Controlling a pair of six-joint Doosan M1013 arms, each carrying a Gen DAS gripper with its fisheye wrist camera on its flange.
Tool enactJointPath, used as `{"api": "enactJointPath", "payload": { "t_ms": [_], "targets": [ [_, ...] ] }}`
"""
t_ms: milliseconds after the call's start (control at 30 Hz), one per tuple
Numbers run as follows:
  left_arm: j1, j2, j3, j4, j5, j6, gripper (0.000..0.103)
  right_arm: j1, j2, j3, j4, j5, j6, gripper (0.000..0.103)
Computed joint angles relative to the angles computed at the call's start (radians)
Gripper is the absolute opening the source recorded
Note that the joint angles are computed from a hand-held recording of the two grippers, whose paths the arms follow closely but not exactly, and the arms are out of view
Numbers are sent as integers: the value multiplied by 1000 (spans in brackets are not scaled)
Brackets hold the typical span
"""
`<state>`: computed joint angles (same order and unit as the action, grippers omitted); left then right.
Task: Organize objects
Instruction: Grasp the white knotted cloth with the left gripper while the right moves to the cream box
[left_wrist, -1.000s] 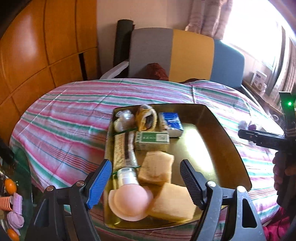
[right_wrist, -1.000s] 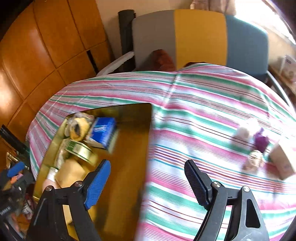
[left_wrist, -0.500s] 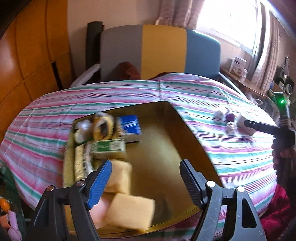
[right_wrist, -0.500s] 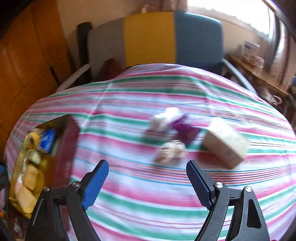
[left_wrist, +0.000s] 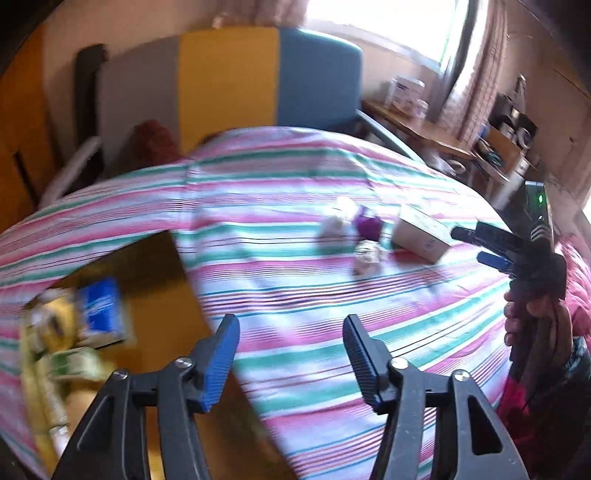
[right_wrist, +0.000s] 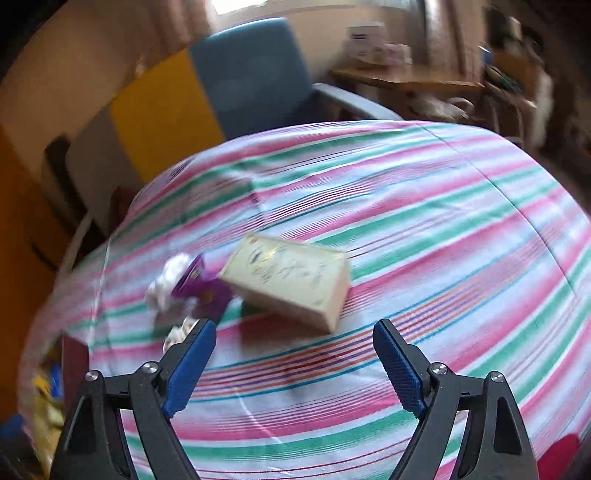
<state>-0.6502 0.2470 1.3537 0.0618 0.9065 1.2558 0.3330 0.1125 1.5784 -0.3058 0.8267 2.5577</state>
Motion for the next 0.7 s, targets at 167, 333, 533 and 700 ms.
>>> {"api": "enactJointPath", "payload": {
  "t_ms": [167,333,533,700],
  "targets": [
    [-20,90,-96,-83,44,97,54,-11,-17,11,9,-24,43,88],
    [-34,184,-197,-105,85,150,54,-12,-23,13,16,-51,44,90],
    [-38,279,-304,-120,133,195,54,-23,-28,17,48,-73,41,90],
    [-41,346,-374,-126,157,228,54,-37,-31,24,82,-81,43,90]
  ]
}}
